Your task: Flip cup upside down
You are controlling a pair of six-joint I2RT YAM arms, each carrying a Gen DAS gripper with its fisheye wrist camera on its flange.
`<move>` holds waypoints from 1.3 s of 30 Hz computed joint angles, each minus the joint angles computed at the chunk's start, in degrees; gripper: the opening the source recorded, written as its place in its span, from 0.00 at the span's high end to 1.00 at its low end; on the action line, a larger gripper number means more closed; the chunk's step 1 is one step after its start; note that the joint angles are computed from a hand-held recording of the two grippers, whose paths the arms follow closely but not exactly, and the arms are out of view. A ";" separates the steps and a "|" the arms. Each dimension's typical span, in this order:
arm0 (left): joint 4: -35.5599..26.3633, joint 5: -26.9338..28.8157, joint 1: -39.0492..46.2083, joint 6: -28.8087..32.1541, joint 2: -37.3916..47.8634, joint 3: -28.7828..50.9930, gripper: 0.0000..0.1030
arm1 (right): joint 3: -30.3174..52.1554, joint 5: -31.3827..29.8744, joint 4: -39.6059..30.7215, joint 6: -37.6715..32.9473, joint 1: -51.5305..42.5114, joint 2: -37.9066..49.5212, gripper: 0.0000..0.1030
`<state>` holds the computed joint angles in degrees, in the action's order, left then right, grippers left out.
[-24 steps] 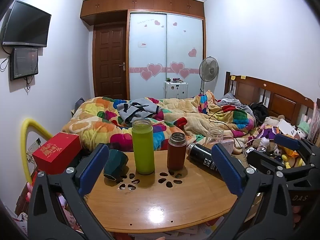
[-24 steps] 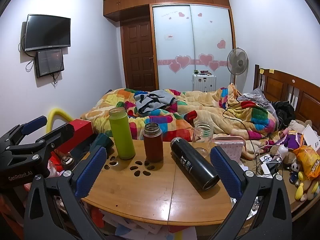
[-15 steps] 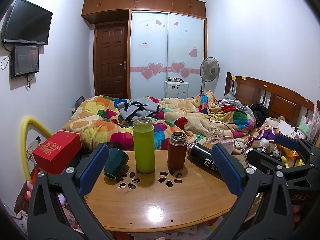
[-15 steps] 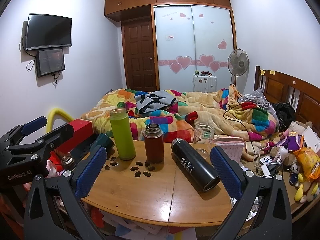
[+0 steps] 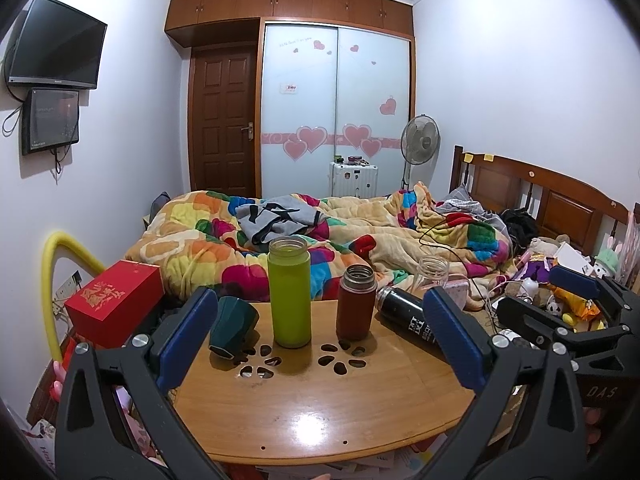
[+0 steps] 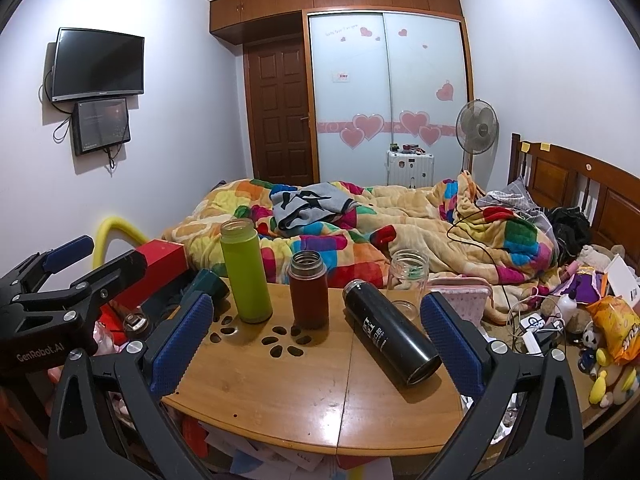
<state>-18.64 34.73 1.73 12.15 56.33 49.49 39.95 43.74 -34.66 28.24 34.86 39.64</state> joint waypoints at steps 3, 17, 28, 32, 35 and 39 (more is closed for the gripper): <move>0.03 0.01 0.07 0.00 -0.10 -0.12 0.00 | 0.23 0.11 -0.03 -0.18 0.07 0.07 0.00; -0.05 0.95 0.94 0.33 1.03 0.48 0.00 | 0.96 0.31 0.01 -0.75 0.17 0.31 0.00; 0.09 0.77 0.76 0.23 0.92 0.36 0.00 | 1.00 0.44 0.06 -0.54 0.26 0.45 0.00; 0.03 0.89 0.83 0.37 1.00 0.37 0.00 | 0.89 0.52 0.12 -0.59 0.37 0.39 0.00; 0.23 0.53 0.44 0.33 1.24 0.37 0.00 | 0.79 0.47 0.16 -0.60 0.40 0.30 0.00; 0.51 -0.49 -0.76 0.27 1.93 0.32 0.00 | 0.68 0.23 0.48 -0.90 0.07 0.10 0.00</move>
<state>-18.13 34.24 0.97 12.43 58.27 49.80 40.63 43.96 -34.18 27.34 34.93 39.74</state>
